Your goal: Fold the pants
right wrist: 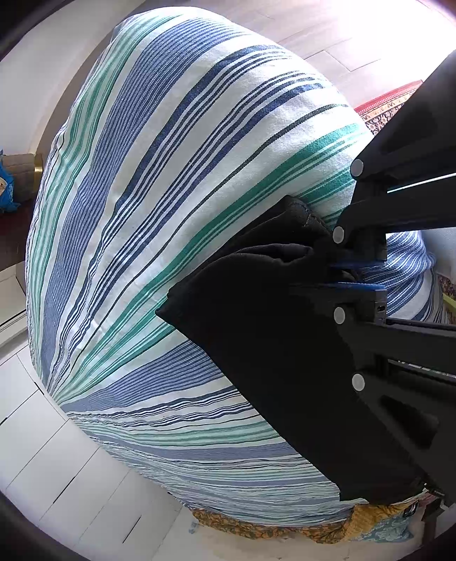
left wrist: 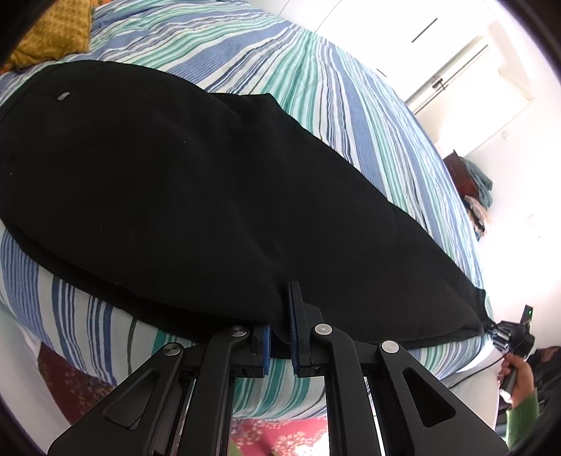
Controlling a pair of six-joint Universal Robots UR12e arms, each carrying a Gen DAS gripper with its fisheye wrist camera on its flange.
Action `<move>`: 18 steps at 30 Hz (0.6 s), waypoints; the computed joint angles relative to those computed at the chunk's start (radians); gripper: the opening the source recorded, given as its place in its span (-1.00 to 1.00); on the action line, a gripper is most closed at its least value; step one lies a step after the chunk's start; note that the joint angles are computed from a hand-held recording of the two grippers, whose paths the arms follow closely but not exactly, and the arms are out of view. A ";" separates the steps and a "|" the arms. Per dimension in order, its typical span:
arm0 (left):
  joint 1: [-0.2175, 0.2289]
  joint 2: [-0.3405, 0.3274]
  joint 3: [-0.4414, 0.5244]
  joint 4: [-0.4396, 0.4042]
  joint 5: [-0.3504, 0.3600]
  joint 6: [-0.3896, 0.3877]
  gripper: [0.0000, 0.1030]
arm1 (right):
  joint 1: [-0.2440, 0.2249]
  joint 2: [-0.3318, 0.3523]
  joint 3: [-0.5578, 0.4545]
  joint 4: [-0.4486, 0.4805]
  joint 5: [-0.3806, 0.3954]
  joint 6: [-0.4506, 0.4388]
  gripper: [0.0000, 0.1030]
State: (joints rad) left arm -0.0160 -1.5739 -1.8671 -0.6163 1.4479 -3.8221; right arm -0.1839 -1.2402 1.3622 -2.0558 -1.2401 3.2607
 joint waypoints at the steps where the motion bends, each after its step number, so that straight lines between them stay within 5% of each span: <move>1: 0.001 -0.001 0.003 0.002 -0.002 0.008 -0.87 | 0.002 0.001 -0.002 0.003 -0.007 -0.001 -0.87; 7: 0.031 0.039 -0.062 0.077 0.007 -0.092 -0.52 | 0.011 0.004 -0.005 0.000 -0.033 -0.012 -0.87; 9: 0.053 0.047 -0.092 0.125 -0.039 -0.140 -0.87 | 0.011 0.004 -0.005 0.000 -0.033 -0.011 -0.87; 18: 0.026 0.042 -0.056 0.019 0.018 -0.076 -0.92 | 0.012 0.005 -0.006 0.000 -0.040 -0.006 -0.87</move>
